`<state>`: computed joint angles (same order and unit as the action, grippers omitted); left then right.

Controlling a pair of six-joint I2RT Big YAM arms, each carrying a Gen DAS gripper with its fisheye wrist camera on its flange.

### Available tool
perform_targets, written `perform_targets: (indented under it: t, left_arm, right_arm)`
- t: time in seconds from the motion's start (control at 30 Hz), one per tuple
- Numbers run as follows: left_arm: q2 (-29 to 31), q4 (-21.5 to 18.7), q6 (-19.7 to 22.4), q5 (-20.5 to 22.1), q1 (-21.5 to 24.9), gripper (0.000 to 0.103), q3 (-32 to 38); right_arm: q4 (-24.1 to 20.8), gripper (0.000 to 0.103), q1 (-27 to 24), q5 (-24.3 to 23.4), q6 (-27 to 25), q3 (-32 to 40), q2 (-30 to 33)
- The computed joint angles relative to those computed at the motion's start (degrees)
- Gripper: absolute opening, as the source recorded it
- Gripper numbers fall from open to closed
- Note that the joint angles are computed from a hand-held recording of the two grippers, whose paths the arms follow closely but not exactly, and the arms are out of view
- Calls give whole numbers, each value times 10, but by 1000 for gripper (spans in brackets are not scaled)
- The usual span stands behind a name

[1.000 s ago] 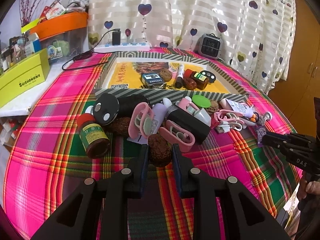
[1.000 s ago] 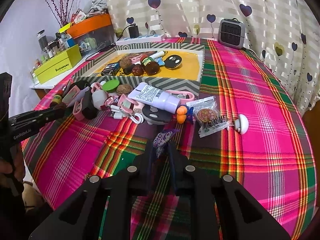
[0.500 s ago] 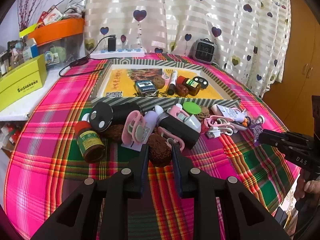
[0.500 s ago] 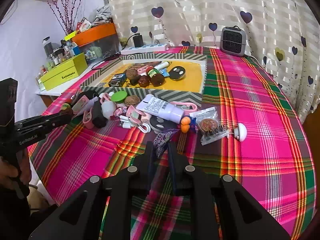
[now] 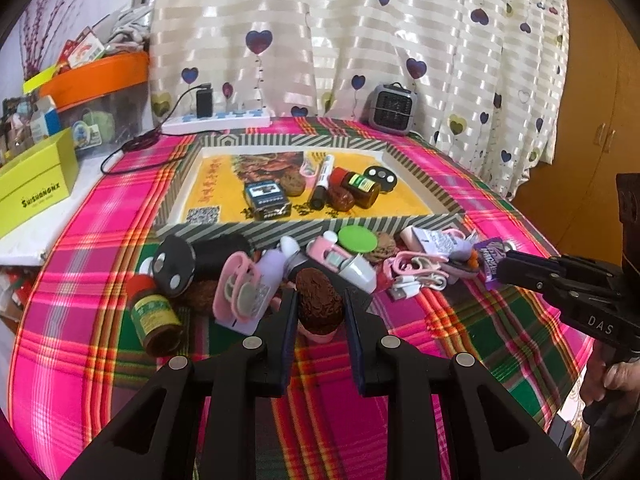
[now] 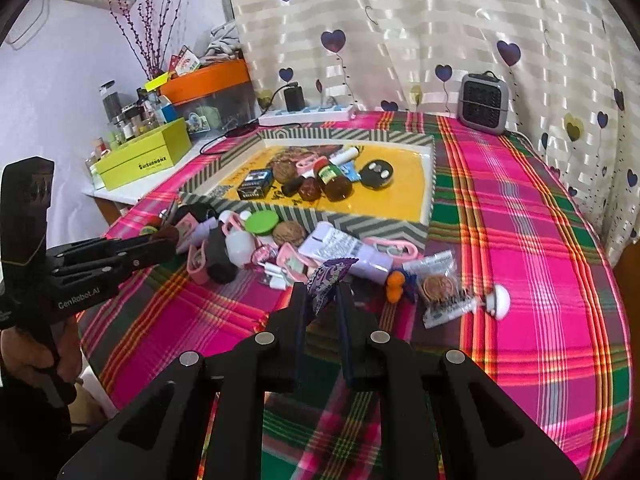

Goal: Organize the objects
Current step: 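Grasp the walnut with the left tool while the right tool grasps the purple candy packet, then carry the walnut in the left tool and purple packet in the right tool over the tray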

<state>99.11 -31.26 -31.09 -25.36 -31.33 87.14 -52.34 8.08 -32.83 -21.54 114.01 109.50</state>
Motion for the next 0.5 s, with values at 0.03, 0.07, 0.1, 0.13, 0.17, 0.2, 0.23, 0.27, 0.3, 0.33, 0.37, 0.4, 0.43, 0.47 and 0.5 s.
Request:
perform_targets:
  t: [0.03,0.07,0.1,0.13,0.17,0.2,0.23,0.27,0.3,0.33,0.37,0.4,0.43,0.47,0.5]
  left_arm:
    - [1,1,3,0,0,22,3]
    - [2,2,5,0,0,22,5]
    - [3,2,6,0,0,22,7]
    - [4,4,8,1,1,22,9]
    - [5,5,10,1,1,22,10]
    - [6,6,11,2,1,22,12]
    - [7,7,14,3,2,22,14]
    - [8,7,16,4,3,22,16]
    - [11,6,17,5,4,22,19]
    - [14,5,19,6,5,22,24]
    - [16,4,20,7,6,22,27]
    - [17,4,21,8,6,22,29]
    - [19,3,23,8,7,22,32]
    - [22,3,24,10,8,22,35]
    - [24,2,26,11,9,22,38]
  right_arm:
    - [0,0,1,-2,0,3,1]
    - [1,0,2,-4,0,5,1]
    - [2,0,3,-5,0,6,1]
    - [2,0,4,-6,0,7,2]
    - [2,0,5,-7,0,9,3]
    - [2,0,6,-9,1,12,4]
    - [1,0,6,-10,1,14,5]
    - [0,0,7,-11,1,18,7]
    - [0,0,8,-11,1,21,9]
    - [-2,0,8,-12,1,26,12]
    - [-3,0,9,-14,1,30,14]
    - [-4,0,10,-14,2,34,16]
    - [-5,0,10,-15,2,38,19]
    - [-8,0,11,-16,2,44,22]
    - [-9,0,11,-17,2,49,25]
